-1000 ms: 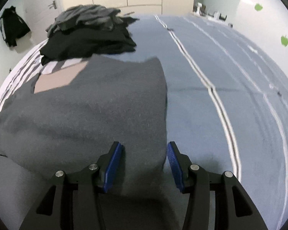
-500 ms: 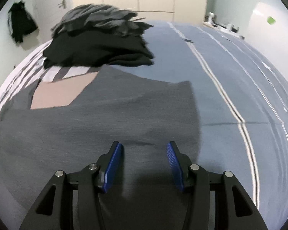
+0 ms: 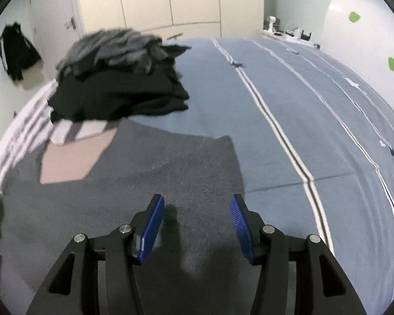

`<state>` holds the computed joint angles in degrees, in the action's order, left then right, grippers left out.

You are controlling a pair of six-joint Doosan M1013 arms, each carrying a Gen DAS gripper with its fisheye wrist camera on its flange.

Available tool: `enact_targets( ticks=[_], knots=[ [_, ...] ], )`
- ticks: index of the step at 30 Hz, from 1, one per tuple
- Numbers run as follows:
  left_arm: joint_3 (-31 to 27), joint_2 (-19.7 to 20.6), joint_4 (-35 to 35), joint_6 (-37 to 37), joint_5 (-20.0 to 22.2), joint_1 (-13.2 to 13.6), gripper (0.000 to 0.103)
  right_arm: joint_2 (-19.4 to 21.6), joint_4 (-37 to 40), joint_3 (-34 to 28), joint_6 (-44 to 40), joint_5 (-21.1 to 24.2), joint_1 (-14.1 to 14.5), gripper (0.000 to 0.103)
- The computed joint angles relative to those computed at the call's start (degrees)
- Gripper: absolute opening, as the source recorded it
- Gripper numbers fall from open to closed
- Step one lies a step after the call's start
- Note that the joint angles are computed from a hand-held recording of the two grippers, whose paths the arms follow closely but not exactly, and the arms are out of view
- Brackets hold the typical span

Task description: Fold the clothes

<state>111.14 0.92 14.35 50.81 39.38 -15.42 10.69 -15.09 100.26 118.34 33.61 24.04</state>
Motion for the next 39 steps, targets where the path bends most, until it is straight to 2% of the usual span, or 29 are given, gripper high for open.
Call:
enact_targets(
  ticks=[2,4,6,8,10,13,16,18,20,21,23,27,29,31,33,37,39],
  knots=[
    [1.1,0.2,0.7,-1.2,-1.3,1.4,0.008,0.9,1.2,-0.1,-0.2,1.1,-0.7,0.047],
    [0.9,-0.1,4.2,-4.6,-0.1,1.3,0.008,0.8,3.6,0.8,-1.2,-0.3,-1.6,0.048],
    [0.8,-0.7,7.0,-7.9,0.7,1.2,0.009,0.0,1.5,1.3,2.4,0.0,-2.0,0.048],
    [1.5,-2.6,5.3,-8.4,-1.4,1.7,0.009,-1.2,-2.2,2.1,7.1,0.3,-2.3,0.048],
    [2.2,-4.4,3.8,-7.3,-2.3,1.2,0.011,-3.0,-0.8,3.5,6.2,-0.8,-2.7,0.048],
    [3.4,-6.4,1.1,-4.3,-2.9,-1.1,0.012,-6.2,3.4,5.8,0.9,-2.2,-2.6,0.048],
    [5.0,-7.7,-0.3,-2.0,-1.5,-4.0,0.013,-8.5,6.0,7.7,-5.3,-1.6,-0.7,0.048],
    [5.9,-8.4,-0.6,-1.9,0.3,-5.8,0.014,-9.0,6.1,8.7,-5.6,-0.6,0.0,0.048],
    [7.0,-7.7,-0.3,-2.8,1.6,-5.4,0.014,-9.0,4.7,9.8,-4.0,0.7,0.4,0.048],
    [7.6,-7.9,-0.3,-2.8,0.9,-5.0,0.014,-9.0,4.3,10.3,-3.4,1.2,0.5,0.048],
    [8.1,-8.2,1.8,-4.4,0.7,-4.7,0.014,-9.2,8.1,11.5,-5.4,-0.5,-1.2,0.049],
    [8.2,-9.1,5.6,-10.0,3.4,-4.5,0.015,-9.9,3.6,11.6,-2.0,0.4,-2.1,0.049],
    [8.5,-9.5,5.7,-11.3,4.6,-4.0,0.016,-10.1,-0.6,11.7,2.5,2.9,-2.8,0.048],
    [8.5,-10.0,7.1,-12.6,5.6,-4.5,0.016,-10.3,-3.4,12.2,5.4,5.0,-3.7,0.042],
    [8.6,-11.1,8.9,-14.7,6.1,-5.1,0.017,-11.2,-2.6,12.7,5.2,4.6,-4.3,0.04],
    [9.0,-13.3,10.3,-19.1,5.6,-6.3,0.031,-12.8,-1.6,12.6,4.4,2.9,-3.6,0.04],
    [9.2,-13.8,10.0,-19.6,4.9,-6.9,0.031,-13.0,-1.1,12.3,3.5,1.8,-2.5,0.04]
  ],
)
